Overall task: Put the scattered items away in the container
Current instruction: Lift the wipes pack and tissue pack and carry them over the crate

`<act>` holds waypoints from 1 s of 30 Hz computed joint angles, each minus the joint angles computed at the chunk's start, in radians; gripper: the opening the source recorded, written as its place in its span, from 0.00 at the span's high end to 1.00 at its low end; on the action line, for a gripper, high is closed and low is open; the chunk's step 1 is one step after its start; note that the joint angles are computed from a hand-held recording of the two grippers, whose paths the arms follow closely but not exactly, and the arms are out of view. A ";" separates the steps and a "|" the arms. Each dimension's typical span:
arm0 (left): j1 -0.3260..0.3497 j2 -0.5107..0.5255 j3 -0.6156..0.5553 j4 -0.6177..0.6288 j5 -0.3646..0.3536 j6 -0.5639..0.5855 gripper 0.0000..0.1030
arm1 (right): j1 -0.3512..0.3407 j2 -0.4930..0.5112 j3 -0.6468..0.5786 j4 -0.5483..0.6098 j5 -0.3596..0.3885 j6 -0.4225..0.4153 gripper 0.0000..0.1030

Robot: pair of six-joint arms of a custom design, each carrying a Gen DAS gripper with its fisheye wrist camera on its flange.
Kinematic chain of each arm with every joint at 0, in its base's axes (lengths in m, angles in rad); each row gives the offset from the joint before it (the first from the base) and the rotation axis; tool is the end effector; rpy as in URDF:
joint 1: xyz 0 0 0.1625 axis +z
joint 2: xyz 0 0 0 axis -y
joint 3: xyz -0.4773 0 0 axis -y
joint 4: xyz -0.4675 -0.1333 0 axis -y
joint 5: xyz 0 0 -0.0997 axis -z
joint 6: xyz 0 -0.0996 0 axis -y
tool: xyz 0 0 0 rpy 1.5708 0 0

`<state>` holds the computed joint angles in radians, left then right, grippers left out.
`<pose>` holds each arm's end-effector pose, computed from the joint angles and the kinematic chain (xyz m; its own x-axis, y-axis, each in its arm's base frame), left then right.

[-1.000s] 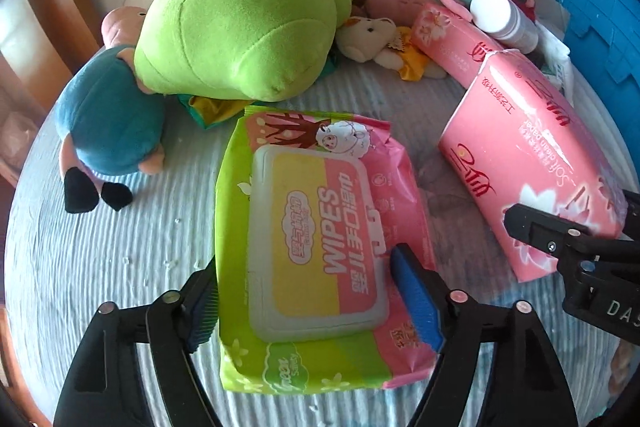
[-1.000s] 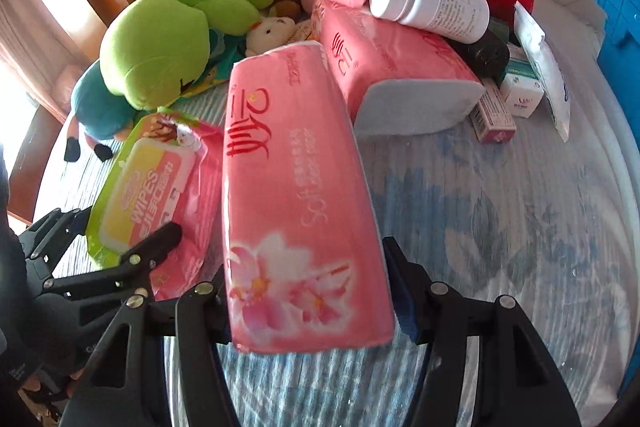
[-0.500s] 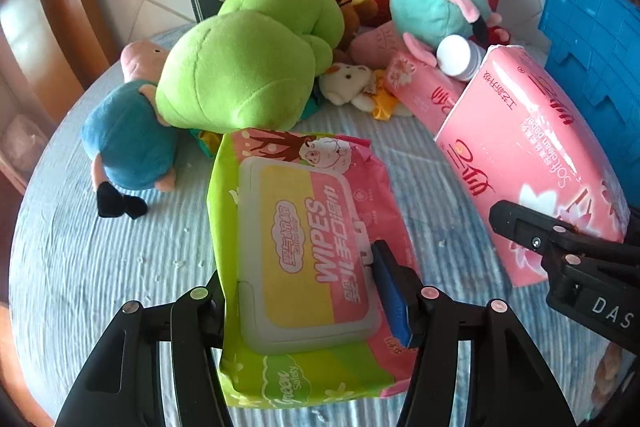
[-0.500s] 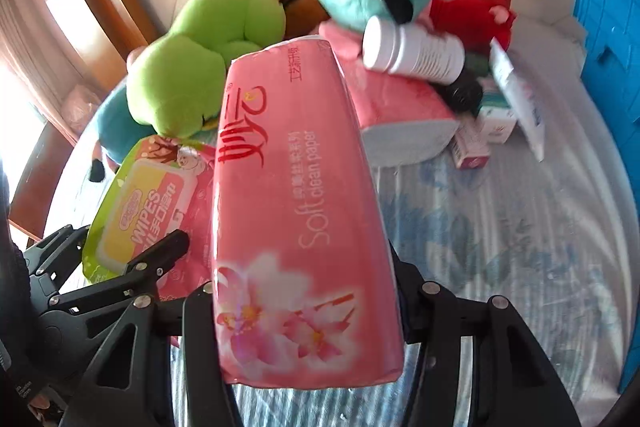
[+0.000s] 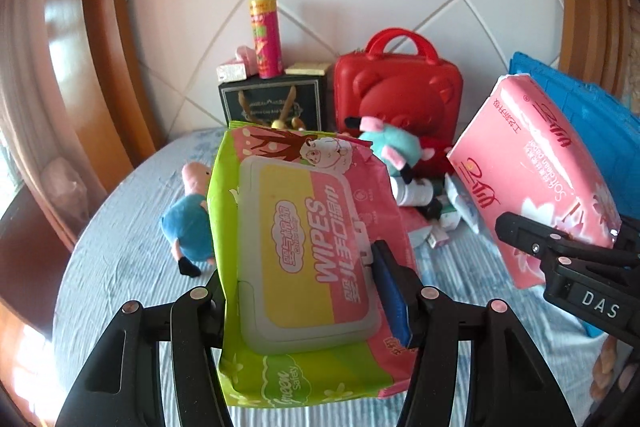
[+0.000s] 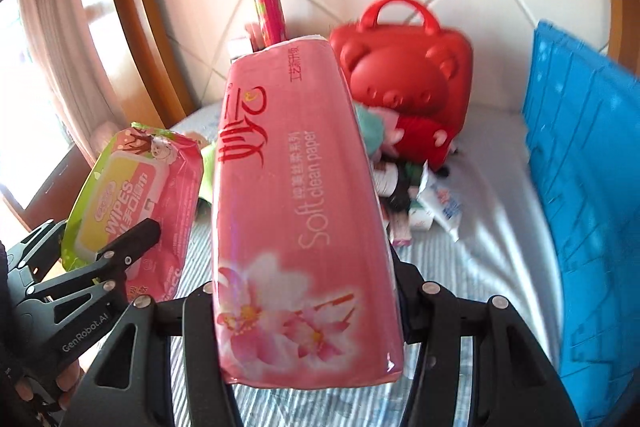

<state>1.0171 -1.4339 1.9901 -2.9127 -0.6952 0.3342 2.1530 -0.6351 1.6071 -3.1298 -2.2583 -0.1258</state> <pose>-0.1254 -0.6018 0.4139 -0.6626 0.0790 -0.7448 0.6235 0.6091 -0.4901 0.4838 -0.6074 0.0506 -0.7747 -0.2176 0.5937 -0.5594 0.6735 -0.4832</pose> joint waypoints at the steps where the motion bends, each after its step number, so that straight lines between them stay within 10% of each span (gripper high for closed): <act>1: -0.019 -0.014 0.008 -0.002 0.002 0.001 0.45 | 0.011 -0.013 0.012 -0.019 -0.008 -0.008 0.49; 18: -0.248 -0.142 0.122 0.019 -0.079 -0.014 0.45 | 0.142 -0.216 0.212 -0.317 -0.276 -0.086 0.49; 30: -0.471 0.124 0.086 -0.133 -0.053 -0.160 0.44 | 0.029 -0.583 0.426 -0.493 -0.340 -0.346 0.49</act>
